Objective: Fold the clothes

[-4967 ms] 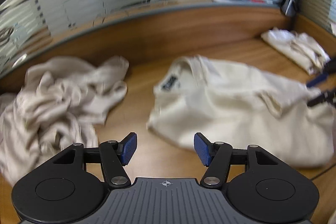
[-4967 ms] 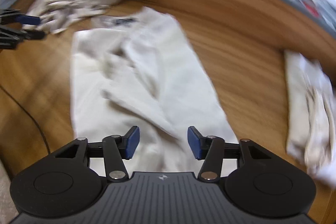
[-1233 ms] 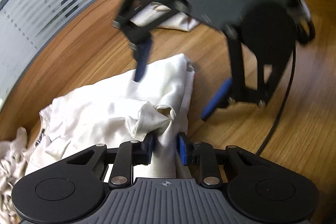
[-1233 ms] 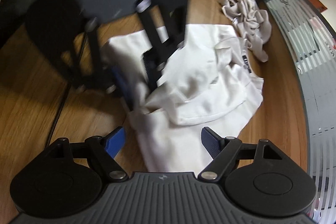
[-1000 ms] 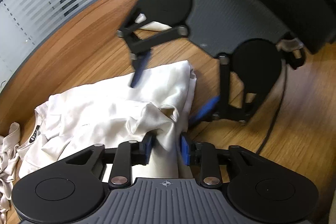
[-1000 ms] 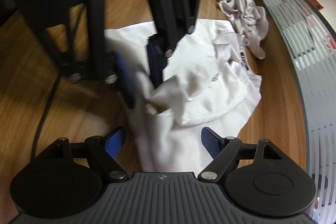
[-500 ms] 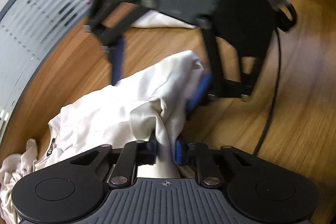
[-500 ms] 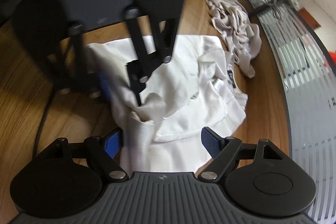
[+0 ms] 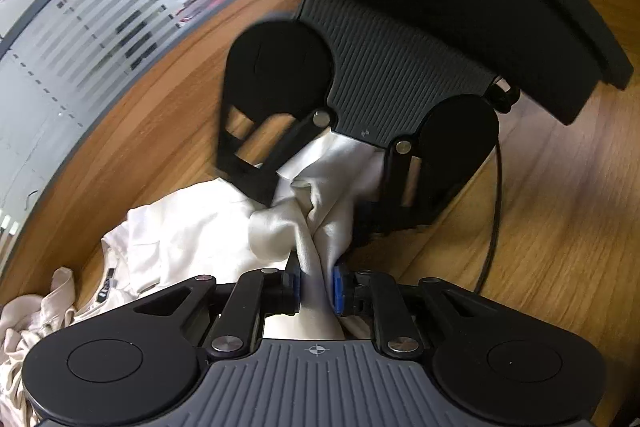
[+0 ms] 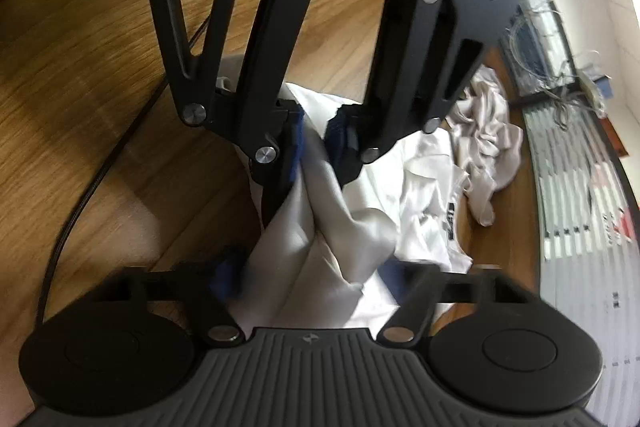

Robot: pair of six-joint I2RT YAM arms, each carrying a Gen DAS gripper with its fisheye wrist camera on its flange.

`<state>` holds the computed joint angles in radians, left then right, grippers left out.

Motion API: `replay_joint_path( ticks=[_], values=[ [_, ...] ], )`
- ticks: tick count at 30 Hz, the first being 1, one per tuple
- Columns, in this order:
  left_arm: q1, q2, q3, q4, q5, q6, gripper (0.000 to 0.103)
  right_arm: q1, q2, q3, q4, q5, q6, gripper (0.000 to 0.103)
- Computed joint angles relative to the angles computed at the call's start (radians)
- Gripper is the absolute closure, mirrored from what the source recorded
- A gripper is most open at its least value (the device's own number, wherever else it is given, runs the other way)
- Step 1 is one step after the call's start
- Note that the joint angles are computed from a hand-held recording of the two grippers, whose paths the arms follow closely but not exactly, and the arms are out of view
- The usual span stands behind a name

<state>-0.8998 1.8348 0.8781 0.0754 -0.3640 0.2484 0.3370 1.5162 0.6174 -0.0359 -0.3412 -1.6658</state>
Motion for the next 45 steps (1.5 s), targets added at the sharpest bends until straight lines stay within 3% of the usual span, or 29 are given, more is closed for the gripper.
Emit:
replay_joint_path(
  ticks=[2,4,8,15,18,21,23,24,27,31,36,40,45],
  values=[
    [-0.013,-0.026,-0.042,0.027,-0.02,-0.02,0.074,0.021,0.021,0.065,-0.092,0.021,0.03,0.077],
    [-0.032,-0.057,-0.091,0.045,-0.047,-0.047,0.061,0.04,0.027,0.12,-0.18,0.039,0.078,0.08],
    [-0.061,-0.105,-0.168,0.031,-0.102,-0.164,0.053,0.08,0.031,0.21,-0.328,0.074,0.193,0.082],
    [-0.131,-0.246,-0.336,0.049,-0.191,-0.231,0.045,0.16,0.041,0.341,-0.526,0.111,0.431,0.083],
    [-0.142,-0.334,-0.418,0.036,-0.197,-0.236,0.045,0.205,0.03,0.36,-0.563,0.136,0.551,0.084],
    [-0.257,-0.435,-0.452,-0.081,-0.282,-0.324,0.047,0.244,0.029,0.393,-0.609,0.135,0.663,0.085],
    [-0.26,-0.532,-0.489,-0.125,-0.27,-0.326,0.062,0.264,0.039,0.427,-0.642,0.123,0.724,0.085],
    [-0.258,-0.584,-0.507,-0.149,-0.261,-0.324,0.074,0.275,0.043,0.442,-0.658,0.119,0.749,0.085],
    [-0.175,-0.703,-0.53,-0.169,-0.184,-0.264,0.082,0.312,0.05,0.493,-0.712,0.119,0.824,0.086],
    [-0.078,-0.896,-0.518,-0.315,-0.076,-0.214,0.083,0.327,0.1,0.635,-0.847,0.078,0.914,0.086],
    [0.245,-0.968,-0.429,-0.422,0.255,-0.029,0.083,0.3,0.243,0.913,-1.061,-0.012,0.979,0.086],
    [0.506,-0.824,-0.302,-0.423,0.518,0.082,0.083,0.236,0.427,1.217,-1.267,-0.093,0.993,0.086],
    [0.651,-0.566,-0.124,-0.402,0.677,0.139,0.083,0.128,0.71,1.62,-1.513,-0.183,0.991,0.086]
  ],
)
